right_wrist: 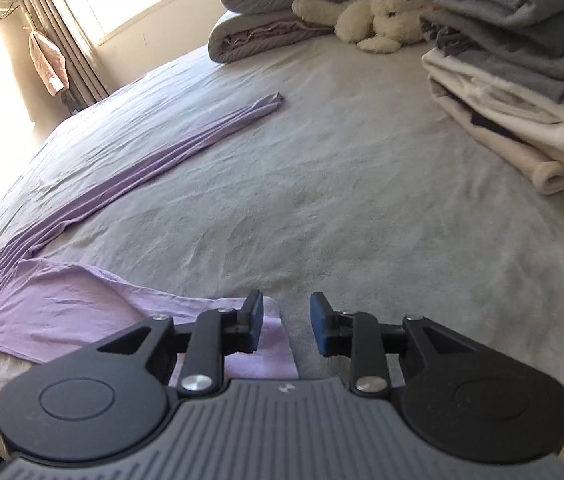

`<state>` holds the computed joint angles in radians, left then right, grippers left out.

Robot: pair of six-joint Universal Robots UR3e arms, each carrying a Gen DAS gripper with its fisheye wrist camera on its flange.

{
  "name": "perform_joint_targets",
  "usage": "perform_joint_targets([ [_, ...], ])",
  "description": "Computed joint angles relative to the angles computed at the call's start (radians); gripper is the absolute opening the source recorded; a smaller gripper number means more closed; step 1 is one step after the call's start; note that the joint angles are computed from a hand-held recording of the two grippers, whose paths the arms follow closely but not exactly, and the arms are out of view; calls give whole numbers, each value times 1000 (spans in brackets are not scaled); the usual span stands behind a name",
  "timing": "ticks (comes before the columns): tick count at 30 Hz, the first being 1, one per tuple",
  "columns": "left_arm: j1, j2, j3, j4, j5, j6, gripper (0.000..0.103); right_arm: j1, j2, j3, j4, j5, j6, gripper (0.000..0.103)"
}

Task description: Fold clothes

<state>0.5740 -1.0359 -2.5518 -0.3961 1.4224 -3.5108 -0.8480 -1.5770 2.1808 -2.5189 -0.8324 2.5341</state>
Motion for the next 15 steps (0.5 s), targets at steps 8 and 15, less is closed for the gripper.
perform_joint_targets([
  [8,28,-1,-5,25,-7,12,3,99,-13,16,-82,-104,0,2],
  [15,-156,-182,54,183,83,38,3,223,-10,73,-441,-309,141,1],
])
